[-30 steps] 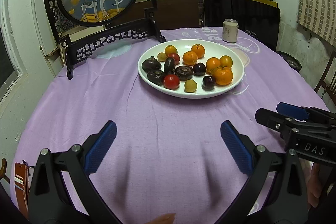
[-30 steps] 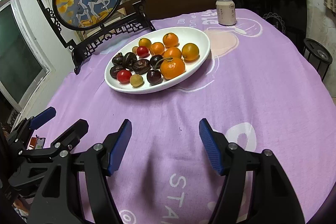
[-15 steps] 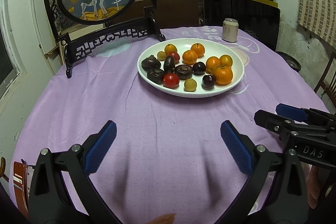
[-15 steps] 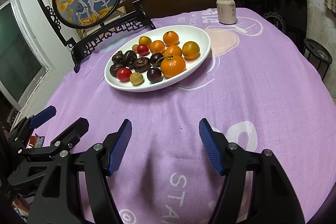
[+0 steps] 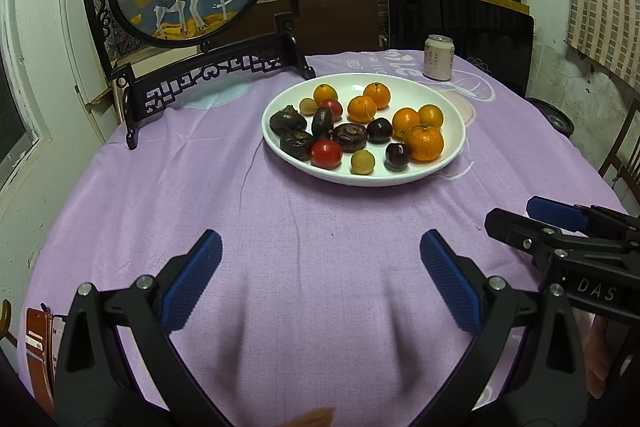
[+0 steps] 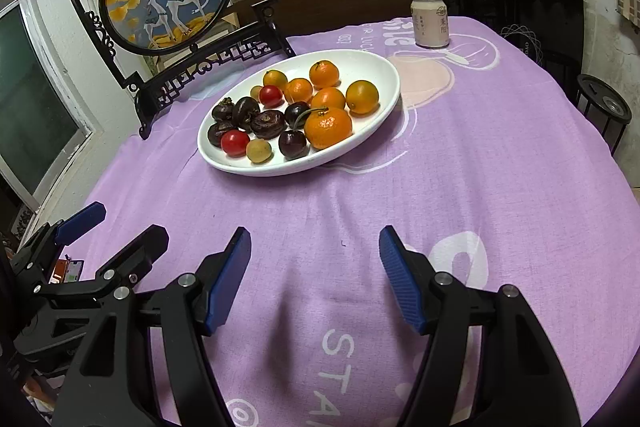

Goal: Organize fruits

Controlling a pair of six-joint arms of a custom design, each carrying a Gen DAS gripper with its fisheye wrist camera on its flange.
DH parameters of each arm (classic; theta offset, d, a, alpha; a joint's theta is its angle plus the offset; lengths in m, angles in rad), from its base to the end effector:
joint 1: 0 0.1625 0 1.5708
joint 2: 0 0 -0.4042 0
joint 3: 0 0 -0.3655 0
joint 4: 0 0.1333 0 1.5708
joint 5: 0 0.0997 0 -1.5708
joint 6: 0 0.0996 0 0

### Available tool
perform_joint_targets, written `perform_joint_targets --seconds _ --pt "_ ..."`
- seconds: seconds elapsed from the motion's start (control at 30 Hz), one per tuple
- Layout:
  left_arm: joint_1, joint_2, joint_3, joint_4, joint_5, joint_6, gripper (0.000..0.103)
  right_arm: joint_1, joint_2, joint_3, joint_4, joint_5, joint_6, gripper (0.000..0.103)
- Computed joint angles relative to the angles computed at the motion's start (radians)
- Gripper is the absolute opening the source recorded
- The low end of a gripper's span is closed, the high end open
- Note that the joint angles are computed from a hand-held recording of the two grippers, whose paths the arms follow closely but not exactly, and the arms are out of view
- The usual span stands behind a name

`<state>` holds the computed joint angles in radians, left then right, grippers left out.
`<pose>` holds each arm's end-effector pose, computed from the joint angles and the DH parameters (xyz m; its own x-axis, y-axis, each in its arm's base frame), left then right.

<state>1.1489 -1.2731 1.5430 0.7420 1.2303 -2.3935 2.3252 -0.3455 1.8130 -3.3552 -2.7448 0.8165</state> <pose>-0.0266 -0.4660 0.3190 -0.4473 0.6907 -0.5682 0.8888 0.4143 -0.1961 0.3896 -0.3540 -0.0697 -0.8019 0.4668 0.3730 -0.0969 0.5144 -0.8521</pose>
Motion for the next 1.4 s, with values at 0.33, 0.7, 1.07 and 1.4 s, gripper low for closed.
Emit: perform_joint_targets --seconds 0.33,0.7,1.07,1.4 --pt "0.0 0.0 0.001 0.0 0.0 0.0 0.101 0.0 -0.001 0.0 0.002 0.001 0.001 0.067" --pt "0.0 0.0 0.001 0.001 0.0 -0.001 0.101 0.0 0.0 -0.001 0.005 0.001 0.002 0.067" --pt "-0.003 -0.009 0.007 -0.015 -0.005 0.013 0.101 -0.004 -0.003 0.01 0.002 0.002 0.01 0.067" --pt "-0.001 0.001 -0.001 -0.005 -0.009 0.003 0.101 -0.003 -0.004 0.01 0.01 0.0 0.017 0.067"
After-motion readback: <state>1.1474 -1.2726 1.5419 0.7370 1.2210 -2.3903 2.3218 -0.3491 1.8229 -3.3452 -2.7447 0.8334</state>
